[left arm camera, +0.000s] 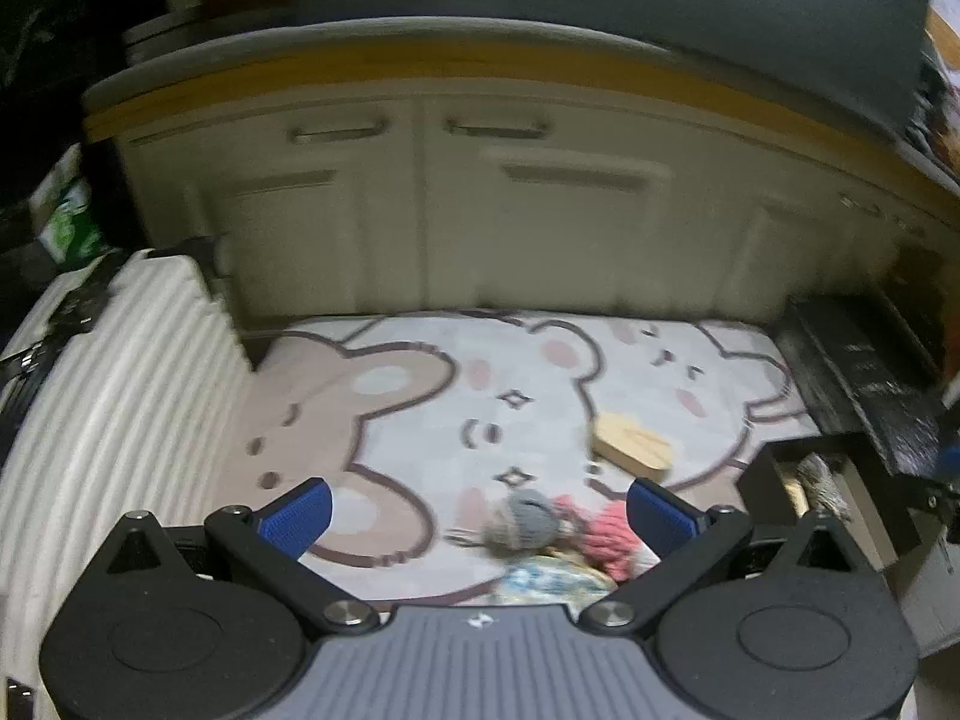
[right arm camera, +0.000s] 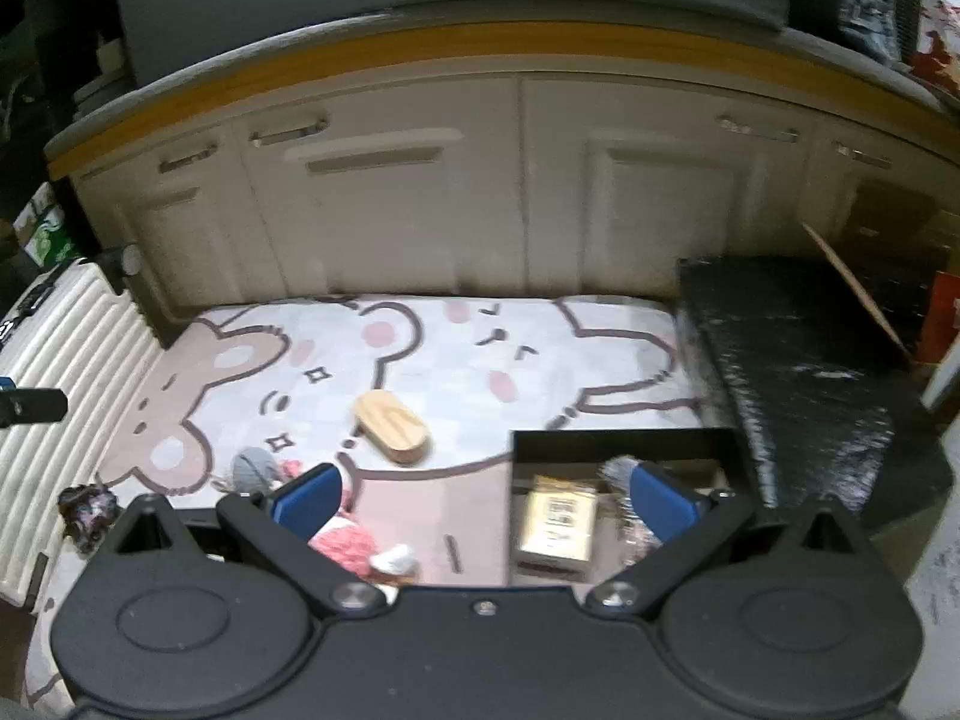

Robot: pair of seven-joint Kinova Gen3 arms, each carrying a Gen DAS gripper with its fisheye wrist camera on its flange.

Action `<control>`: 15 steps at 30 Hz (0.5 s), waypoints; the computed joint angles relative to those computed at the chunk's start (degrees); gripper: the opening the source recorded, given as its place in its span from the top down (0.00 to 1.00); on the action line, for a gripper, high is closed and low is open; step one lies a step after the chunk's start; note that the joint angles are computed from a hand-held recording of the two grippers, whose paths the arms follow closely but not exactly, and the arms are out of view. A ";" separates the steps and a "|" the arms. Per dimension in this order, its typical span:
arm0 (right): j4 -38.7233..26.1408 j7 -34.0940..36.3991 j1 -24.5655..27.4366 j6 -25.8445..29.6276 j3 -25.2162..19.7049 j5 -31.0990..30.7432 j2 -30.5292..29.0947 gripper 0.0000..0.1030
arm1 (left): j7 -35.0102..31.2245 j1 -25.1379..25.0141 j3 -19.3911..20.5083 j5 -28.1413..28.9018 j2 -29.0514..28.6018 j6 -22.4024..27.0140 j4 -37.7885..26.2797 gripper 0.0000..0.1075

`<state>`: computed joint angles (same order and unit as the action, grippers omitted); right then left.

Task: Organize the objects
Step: 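Withdraw both tools from the box back over the bed, then grasp the dark yarn ball with the left gripper while the right gripper grasps the white yarn ball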

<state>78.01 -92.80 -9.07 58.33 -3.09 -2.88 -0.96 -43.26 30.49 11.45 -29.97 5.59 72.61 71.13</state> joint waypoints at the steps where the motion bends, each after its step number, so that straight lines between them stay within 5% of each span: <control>1: 0.18 0.33 -0.16 -0.38 -0.13 -0.42 0.07 0.00 | 0.03 -0.44 -0.40 -0.03 -0.93 -0.28 0.94 0.04; 12: 3.06 1.74 -2.48 -5.36 -1.50 -1.87 0.47 0.00 | 0.91 -8.14 0.74 -2.03 -8.16 -2.62 9.07 0.04; 15: 4.73 5.20 -2.11 -7.39 -0.84 -6.47 0.36 0.00 | 1.53 -9.95 1.48 -2.67 -9.22 -3.64 11.52 0.04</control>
<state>82.74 -87.60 -11.18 50.95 -3.94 -9.35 -0.60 -41.73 20.54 12.93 -32.63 -3.63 68.97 82.66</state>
